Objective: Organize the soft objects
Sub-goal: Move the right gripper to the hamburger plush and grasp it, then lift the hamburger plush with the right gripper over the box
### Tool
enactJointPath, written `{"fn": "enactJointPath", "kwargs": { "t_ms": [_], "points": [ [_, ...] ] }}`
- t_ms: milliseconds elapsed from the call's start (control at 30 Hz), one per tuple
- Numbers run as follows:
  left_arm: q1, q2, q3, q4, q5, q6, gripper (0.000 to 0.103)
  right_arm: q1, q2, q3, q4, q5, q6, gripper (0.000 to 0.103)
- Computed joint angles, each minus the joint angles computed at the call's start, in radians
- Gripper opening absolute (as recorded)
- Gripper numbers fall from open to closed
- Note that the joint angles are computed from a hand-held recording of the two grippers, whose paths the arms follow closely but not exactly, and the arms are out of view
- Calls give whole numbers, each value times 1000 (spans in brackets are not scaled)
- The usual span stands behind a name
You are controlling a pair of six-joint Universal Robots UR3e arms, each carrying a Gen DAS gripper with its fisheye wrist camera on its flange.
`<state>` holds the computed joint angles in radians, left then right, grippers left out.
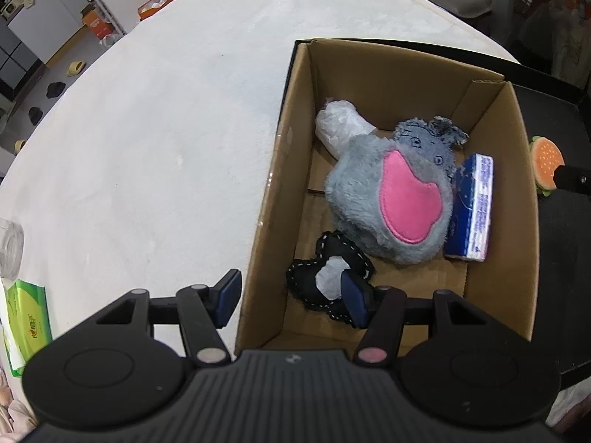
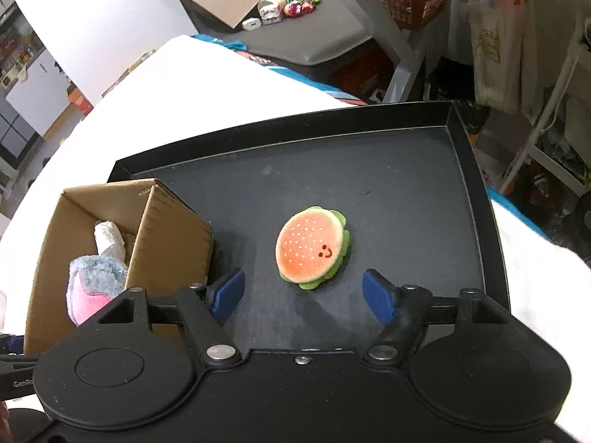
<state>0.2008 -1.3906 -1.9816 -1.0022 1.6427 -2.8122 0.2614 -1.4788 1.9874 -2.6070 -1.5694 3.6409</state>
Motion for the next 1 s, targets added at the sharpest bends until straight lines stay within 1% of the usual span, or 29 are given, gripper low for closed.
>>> {"fn": "enactJointPath", "kwargs": {
  "t_ms": [233, 333, 533, 567, 600, 633, 767, 1000],
  "points": [
    [-17, -63, 31, 16, 7, -23, 58, -24, 90, -65, 10, 1, -8, 72],
    [-29, -81, 42, 18, 17, -27, 58, -25, 132, -93, 0, -4, -12, 75],
    [-57, -111, 64, 25, 38, -42, 58, -9, 200, -132, -2, -22, -4, 73],
    [-59, -112, 64, 26, 40, -43, 58, -1, 210, -138, 3, -37, -7, 66],
    [-65, -112, 61, 30, 45, -48, 58, 4, 218, -143, 16, -53, -12, 44],
    [-68, -111, 56, 35, 48, -48, 58, 4, 222, -149, 33, -57, -12, 42],
    [-81, -100, 44, 42, 62, -52, 58, -6, 187, -114, 37, -62, -12, 38],
    [-67, -75, 43, 24, 45, -52, 58, 1, 111, -74, 67, -80, 17, 37]
  ]
}}
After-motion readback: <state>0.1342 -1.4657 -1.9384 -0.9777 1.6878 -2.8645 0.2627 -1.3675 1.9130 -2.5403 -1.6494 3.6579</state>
